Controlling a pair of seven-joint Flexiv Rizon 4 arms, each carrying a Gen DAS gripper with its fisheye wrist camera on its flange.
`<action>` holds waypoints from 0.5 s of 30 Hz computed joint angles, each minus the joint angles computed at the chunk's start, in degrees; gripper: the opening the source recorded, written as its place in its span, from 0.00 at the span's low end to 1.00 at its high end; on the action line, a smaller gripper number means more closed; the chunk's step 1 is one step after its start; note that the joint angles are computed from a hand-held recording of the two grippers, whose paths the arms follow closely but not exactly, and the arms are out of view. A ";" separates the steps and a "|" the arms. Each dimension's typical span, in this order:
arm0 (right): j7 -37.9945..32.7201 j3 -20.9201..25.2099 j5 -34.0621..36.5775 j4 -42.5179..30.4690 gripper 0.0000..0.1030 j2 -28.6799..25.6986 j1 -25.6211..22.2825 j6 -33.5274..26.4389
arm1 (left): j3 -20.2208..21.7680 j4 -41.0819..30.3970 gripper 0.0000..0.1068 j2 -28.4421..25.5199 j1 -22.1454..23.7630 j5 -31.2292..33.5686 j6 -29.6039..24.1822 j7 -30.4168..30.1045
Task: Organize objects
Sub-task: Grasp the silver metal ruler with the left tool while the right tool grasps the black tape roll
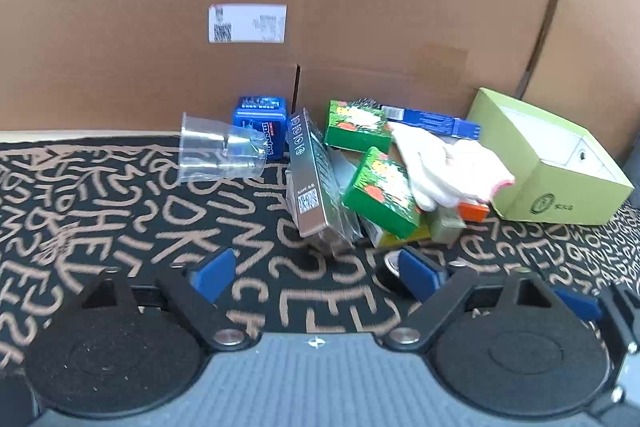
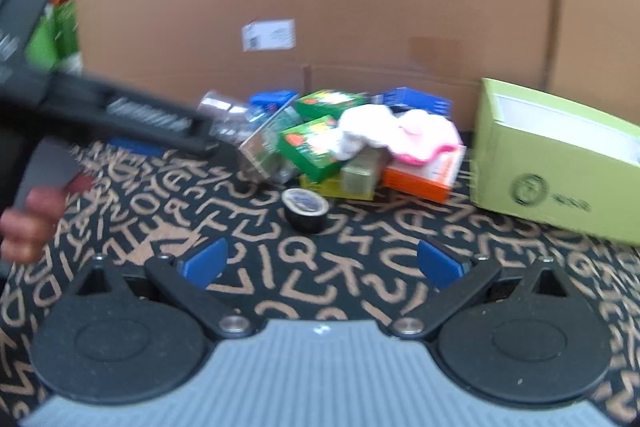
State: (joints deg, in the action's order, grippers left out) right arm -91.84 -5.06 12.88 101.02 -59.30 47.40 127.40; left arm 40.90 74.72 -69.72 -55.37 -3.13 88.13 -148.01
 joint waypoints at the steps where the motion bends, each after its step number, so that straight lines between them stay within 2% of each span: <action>1: -0.15 -0.03 -0.95 -0.92 0.96 -0.40 -0.27 -0.81 | -0.98 -1.14 0.80 -0.29 1.30 -0.03 -0.23 0.70; 3: 0.07 0.16 -3.23 -3.26 0.92 -1.30 -1.21 -2.97 | -2.68 -3.24 0.72 -0.81 3.52 0.08 -0.97 1.85; 7: 1.85 0.90 -7.72 -7.08 0.80 -2.69 -3.41 -7.27 | -9.49 -6.73 0.60 -0.87 9.52 1.16 -0.48 6.28; 9: 3.04 2.06 -10.70 -8.60 0.74 -3.22 -5.11 -8.79 | -12.06 -7.63 0.50 -0.91 11.49 1.21 -0.15 8.10; 10: 3.63 2.21 -11.75 -9.39 0.68 -3.56 -5.53 -9.46 | -13.29 -8.05 0.46 -0.98 12.40 1.16 0.02 9.05; 11: 4.20 2.22 -12.64 -10.18 0.64 -3.98 -5.78 -10.10 | -14.91 -8.40 0.34 -0.99 13.49 1.17 0.34 10.30; 13: 5.31 2.46 -14.30 -11.12 0.40 -4.54 -6.37 -11.29 | -18.65 -8.33 0.30 -0.95 15.77 1.11 2.31 13.13; 15: 6.07 0.72 -13.27 -10.79 0.32 -4.80 -5.01 -10.40 | -18.78 -7.75 0.25 -1.10 15.69 0.34 3.32 14.82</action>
